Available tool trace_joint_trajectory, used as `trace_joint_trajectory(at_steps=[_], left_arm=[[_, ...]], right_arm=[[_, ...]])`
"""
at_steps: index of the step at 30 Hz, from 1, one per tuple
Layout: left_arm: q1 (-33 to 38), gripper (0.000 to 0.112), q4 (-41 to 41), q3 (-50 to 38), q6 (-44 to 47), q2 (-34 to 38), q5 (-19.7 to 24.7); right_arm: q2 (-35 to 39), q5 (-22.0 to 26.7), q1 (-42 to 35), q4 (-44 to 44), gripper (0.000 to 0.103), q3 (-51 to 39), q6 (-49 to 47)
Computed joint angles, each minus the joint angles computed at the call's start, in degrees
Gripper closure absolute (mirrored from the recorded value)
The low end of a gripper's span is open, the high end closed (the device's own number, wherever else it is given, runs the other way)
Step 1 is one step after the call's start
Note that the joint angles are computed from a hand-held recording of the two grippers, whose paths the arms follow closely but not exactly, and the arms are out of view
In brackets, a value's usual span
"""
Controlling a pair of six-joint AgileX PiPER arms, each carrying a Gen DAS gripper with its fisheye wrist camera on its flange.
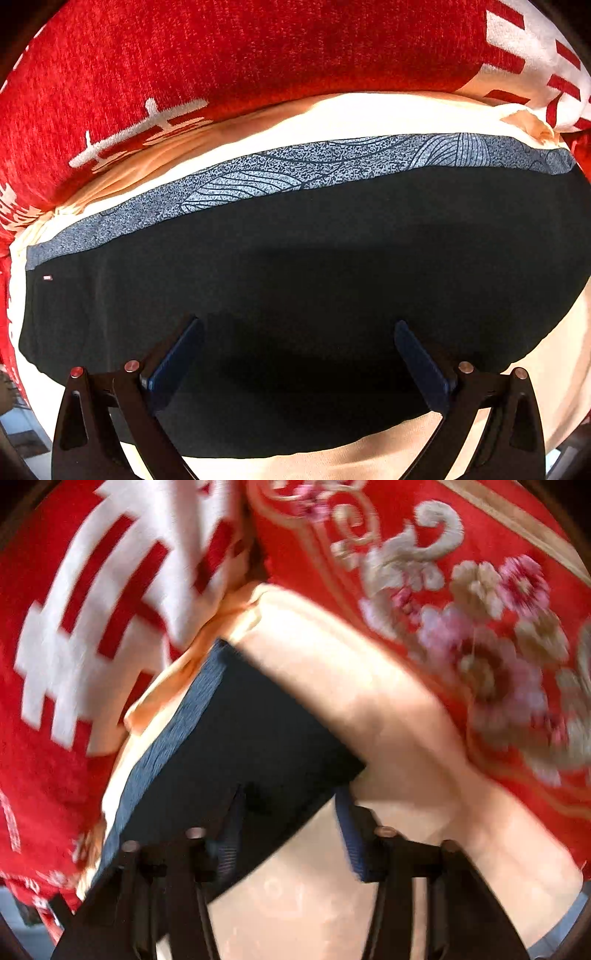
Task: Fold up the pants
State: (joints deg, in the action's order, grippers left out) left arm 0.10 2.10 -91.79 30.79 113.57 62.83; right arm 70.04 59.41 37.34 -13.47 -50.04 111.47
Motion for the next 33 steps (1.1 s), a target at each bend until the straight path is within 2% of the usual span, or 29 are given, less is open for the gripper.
trace_joint_trajectory(at_steps=[3,7,10,16,21,26,30,33], left_arm=[[-2.45,0.009,1.53,4.39,-2.83,-2.86,-2.27],[-3.06,0.009,2.21,5.65,-3.71,-3.56,-3.40],[-2.77,0.009,2.66,6.90,-4.17,-3.76,-4.28],[-4.86,0.009,4.81,8.28,-7.30,-4.26,-5.04],[-4.86,0.009,4.79,7.38,-7.99,-4.01,-4.15],[-4.54,0.009,4.90,8.39,-9.10,-5.26,-3.67],[-4.93,0.009,6.26,9.01,-10.65,-5.77,-3.79],[-6.04,0.009,7.78,8.97,-12.25,-6.22,-2.98]], right_arm=[[-0.57,0.05,1.03,-0.15,0.087,0.36,-0.78],[0.82,0.64,2.43,0.47,0.087,0.00,-5.07],[3.42,3.52,1.76,1.78,0.087,-3.16,-10.61],[4.78,8.08,2.26,4.05,0.077,-6.58,-14.10],[3.97,10.28,4.63,6.23,0.076,-6.84,-12.62],[1.36,6.65,8.97,6.01,0.076,-5.10,-7.89],[0.30,-1.29,11.48,4.93,0.070,-2.88,-5.92],[0.72,-6.91,11.46,4.42,0.070,-1.41,-5.58]])
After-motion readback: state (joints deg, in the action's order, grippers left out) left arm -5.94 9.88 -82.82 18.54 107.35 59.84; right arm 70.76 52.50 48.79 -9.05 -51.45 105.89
